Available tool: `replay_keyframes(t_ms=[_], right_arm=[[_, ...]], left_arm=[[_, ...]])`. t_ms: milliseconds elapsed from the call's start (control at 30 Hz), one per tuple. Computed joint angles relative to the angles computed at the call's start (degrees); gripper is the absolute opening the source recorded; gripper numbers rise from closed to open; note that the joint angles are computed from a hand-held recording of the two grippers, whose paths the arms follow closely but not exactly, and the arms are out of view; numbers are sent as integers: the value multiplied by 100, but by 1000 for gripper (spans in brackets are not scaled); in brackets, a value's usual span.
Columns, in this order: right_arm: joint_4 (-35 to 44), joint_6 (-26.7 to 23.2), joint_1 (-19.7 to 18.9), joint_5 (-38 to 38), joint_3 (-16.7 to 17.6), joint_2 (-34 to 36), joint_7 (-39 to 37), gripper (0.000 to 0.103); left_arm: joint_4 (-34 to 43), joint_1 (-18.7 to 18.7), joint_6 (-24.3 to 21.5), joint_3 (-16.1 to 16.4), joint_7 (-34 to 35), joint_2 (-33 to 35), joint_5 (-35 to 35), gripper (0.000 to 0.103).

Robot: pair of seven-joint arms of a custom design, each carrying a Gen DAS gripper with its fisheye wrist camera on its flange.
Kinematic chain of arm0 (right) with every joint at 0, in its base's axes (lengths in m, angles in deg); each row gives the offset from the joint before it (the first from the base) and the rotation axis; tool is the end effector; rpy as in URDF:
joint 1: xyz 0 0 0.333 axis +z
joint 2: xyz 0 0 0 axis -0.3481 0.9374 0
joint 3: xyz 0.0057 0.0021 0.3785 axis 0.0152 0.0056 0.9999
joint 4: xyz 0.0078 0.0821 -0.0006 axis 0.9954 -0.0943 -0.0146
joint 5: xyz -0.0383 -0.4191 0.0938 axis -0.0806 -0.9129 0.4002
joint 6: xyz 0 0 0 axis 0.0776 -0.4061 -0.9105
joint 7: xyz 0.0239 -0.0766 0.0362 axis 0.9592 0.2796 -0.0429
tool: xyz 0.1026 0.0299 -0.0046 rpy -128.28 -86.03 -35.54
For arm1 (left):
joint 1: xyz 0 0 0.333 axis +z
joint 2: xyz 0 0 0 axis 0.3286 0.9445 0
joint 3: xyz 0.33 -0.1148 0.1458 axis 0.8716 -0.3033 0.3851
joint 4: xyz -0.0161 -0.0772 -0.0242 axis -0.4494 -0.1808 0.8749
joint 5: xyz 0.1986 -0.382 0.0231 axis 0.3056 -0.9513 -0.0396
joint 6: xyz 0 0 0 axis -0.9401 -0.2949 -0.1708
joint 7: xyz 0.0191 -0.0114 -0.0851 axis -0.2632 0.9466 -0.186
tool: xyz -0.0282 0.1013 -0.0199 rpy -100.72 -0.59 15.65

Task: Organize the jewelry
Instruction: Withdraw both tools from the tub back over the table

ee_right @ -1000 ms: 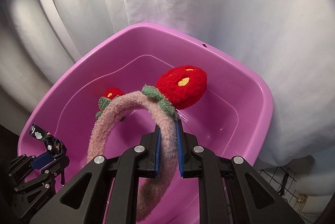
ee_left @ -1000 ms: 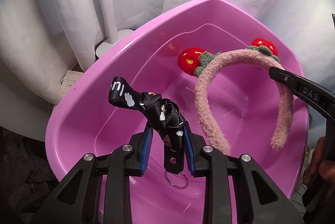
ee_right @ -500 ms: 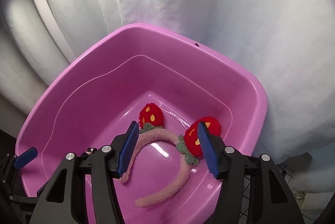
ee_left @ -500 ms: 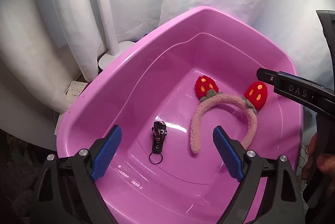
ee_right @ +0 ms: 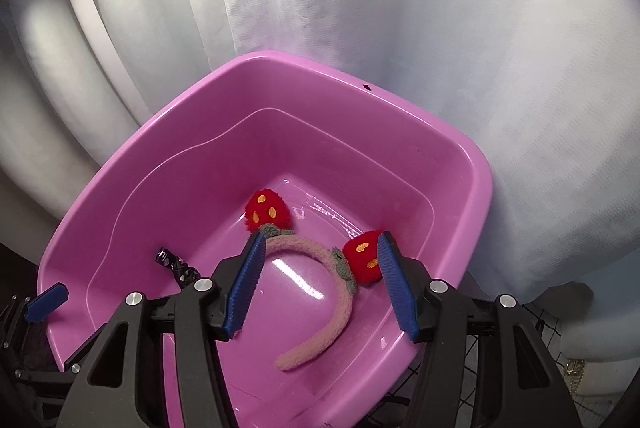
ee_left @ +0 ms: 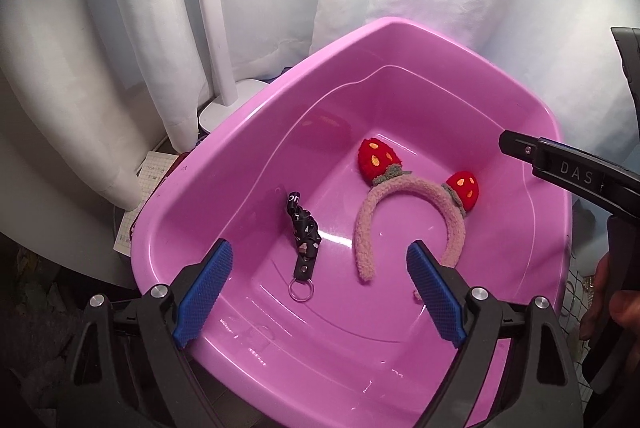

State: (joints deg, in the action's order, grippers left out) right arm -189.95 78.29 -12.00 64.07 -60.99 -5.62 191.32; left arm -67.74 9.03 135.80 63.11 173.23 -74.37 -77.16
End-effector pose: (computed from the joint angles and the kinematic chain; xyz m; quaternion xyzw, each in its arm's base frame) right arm 0.5780 0.1252 0.5370 -0.5921 0.7568 -0.1973 0.1945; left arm 0.5484 -0.1842 0.5452 -0.5738 0.7740 -0.2306 0.1359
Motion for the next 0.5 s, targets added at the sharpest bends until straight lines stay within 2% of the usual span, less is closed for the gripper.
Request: replay_keyframes(t_ms=[167,300,500], right_arm=[[-167,58,-9,116,25,-230,-42,56],[-347,84,-38,325,75,-504,-194,60],[-1003,122,-311,305,267,-1366,-97,62]], left_arm=[[-82,4,29,4,-98,-141,73,87],[-160,-15,10,30,-138,-288,127,87],[-377,-144,66,115,-13,-603,4,90]])
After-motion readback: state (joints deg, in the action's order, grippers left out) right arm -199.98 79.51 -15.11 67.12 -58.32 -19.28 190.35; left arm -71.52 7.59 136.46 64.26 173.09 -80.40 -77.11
